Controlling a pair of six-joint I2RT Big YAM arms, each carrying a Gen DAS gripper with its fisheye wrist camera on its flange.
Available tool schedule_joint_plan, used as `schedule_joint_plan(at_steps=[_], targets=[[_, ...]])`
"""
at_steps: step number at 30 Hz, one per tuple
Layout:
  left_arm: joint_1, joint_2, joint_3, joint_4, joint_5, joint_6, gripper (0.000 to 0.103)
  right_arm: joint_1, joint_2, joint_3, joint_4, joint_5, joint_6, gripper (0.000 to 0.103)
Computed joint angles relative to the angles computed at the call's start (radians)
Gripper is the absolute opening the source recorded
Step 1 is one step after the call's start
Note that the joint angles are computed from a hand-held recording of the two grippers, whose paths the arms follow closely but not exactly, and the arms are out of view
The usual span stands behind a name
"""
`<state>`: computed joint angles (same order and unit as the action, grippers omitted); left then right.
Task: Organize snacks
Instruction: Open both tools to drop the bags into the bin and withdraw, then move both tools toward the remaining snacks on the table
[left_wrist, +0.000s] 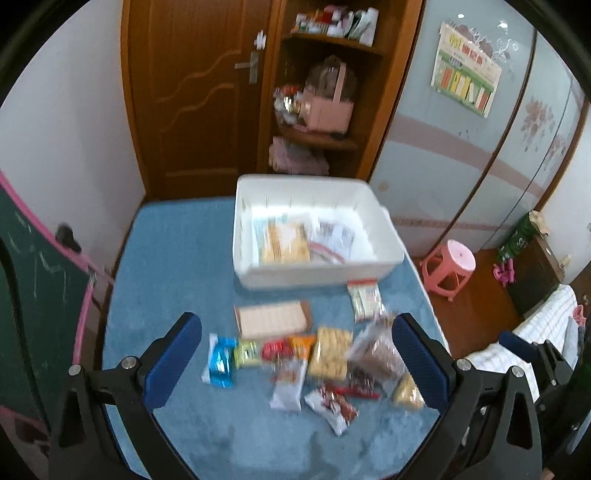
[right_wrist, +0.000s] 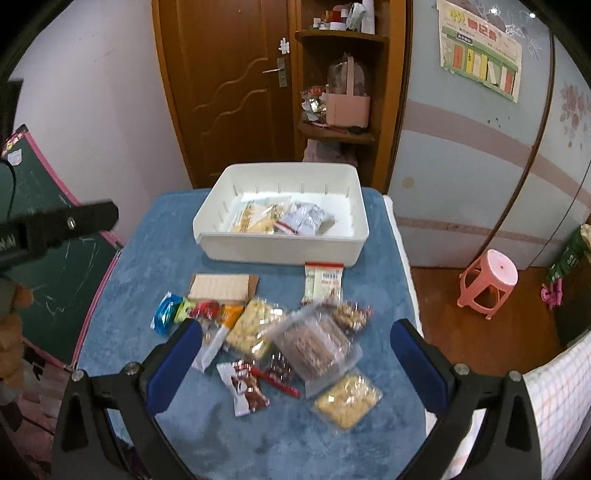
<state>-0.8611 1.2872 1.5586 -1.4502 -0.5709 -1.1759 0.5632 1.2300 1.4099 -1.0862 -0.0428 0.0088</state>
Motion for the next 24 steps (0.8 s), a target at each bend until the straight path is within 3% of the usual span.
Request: schedule_joint_plan(at_steps=[8, 15, 24], targets=[[-0.052, -0.03, -0.133, 0.022, 0.068, -0.121, 0.103, -0.014, -0.057, -0.107, -0.013, 0.007, 0.018, 0.102], [-0.071, -0.03, -0.2, 0.059, 0.102, -0.145, 0.103, -0.009, -0.093, -0.172, 0.006, 0.031, 0.014, 0.102], [-0.079, -0.027, -0.246, 0.086, 0.132, -0.147, 0.103, -0.032, -0.116, -0.214, 0.032, 0.001, 0.062, 0.102]])
